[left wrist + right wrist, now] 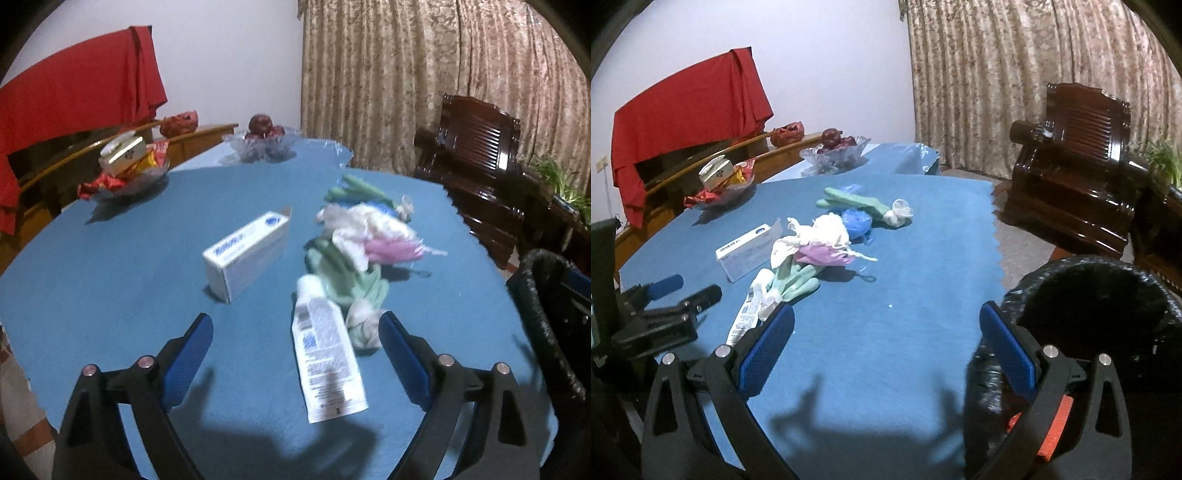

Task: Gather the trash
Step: 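Move both tools back over the table toward the toothpaste tube and glove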

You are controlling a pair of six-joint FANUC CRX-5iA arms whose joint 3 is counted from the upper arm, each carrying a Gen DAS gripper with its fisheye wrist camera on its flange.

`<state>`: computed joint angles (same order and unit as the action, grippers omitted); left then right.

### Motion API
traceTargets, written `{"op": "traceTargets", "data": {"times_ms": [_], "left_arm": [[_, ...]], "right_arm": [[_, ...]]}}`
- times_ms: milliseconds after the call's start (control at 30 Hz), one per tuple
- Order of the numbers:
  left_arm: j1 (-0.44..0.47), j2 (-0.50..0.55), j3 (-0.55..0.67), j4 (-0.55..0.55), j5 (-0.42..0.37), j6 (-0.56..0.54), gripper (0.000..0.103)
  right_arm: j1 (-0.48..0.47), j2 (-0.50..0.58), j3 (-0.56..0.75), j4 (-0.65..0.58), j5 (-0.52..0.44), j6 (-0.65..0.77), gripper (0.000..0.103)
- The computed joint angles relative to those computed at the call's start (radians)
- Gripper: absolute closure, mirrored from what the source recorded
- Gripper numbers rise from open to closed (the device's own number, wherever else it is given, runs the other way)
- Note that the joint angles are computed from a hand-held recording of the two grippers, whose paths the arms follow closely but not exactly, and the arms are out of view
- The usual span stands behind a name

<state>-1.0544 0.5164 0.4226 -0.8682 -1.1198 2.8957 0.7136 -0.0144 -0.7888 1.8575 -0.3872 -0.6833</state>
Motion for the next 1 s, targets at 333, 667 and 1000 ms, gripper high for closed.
{"op": "traceTargets", "data": {"times_ms": [333, 667, 1000], "left_arm": [[0.033, 0.027, -0.015, 0.078, 0.059, -0.007, 0.020], [0.061, 0.082, 0.032, 0.169, 0.045, -0.092, 0.020], [0.081, 0.044, -0.032, 0.182, 0.090, -0.053, 0.040]], "right_arm": [[-0.015, 0.078, 0.045, 0.019, 0.033, 0.000, 0.008], [-0.026, 0.109, 0.062, 0.018, 0.056, 0.003, 0.008], [-0.015, 0.134, 0.079, -0.011, 0.060, 0.035, 0.008]]}}
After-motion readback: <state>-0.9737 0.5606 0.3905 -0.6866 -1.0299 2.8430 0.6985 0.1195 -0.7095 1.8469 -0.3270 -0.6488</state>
